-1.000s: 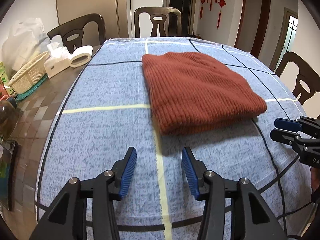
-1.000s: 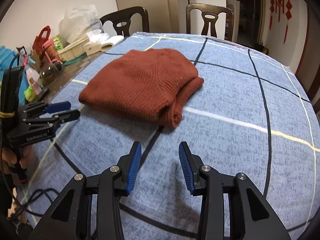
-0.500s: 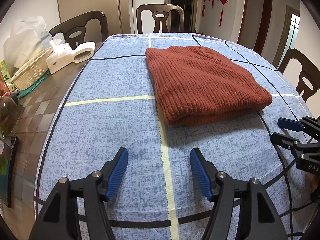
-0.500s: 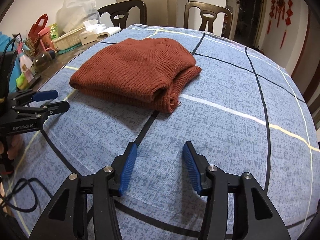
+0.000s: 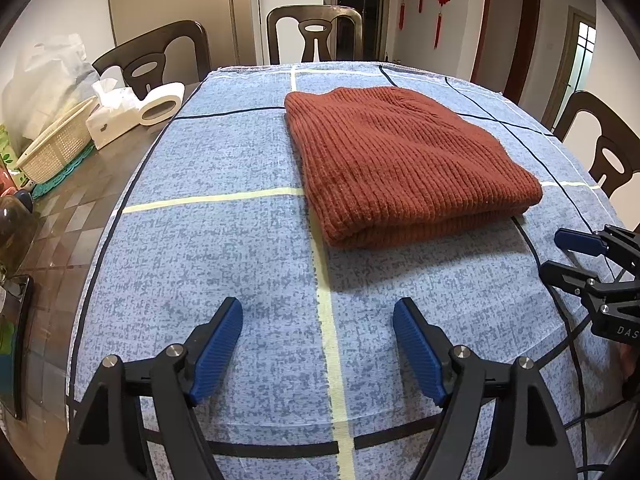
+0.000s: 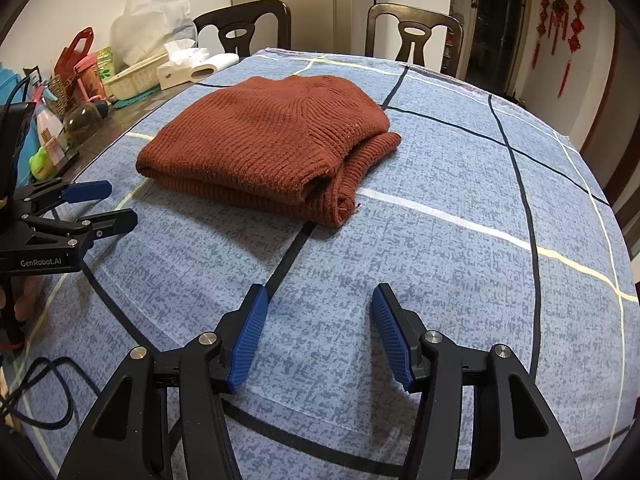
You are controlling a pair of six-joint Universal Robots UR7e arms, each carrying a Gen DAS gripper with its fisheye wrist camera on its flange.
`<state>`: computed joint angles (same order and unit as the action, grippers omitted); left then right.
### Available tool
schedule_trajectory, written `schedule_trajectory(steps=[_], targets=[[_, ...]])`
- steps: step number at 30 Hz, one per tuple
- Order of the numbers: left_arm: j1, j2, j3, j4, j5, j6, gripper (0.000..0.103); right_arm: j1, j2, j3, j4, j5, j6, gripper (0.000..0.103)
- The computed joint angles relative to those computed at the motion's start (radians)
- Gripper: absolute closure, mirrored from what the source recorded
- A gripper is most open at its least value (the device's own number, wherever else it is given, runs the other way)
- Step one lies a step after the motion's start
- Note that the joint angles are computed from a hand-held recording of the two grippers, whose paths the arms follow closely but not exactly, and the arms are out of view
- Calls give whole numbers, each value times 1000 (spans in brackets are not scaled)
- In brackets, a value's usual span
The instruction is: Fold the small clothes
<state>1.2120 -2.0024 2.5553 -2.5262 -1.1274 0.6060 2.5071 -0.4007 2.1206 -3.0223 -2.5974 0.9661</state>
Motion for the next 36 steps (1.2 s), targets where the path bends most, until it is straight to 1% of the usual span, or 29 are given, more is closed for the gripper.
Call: schedule_trajectory(steps=[4, 36], targets=[[6, 7, -3, -4, 1, 0, 19, 0, 0, 0, -1, 0, 0, 47], [10, 8, -4, -6, 4, 4, 16, 0, 1, -3, 2, 0, 0, 45]])
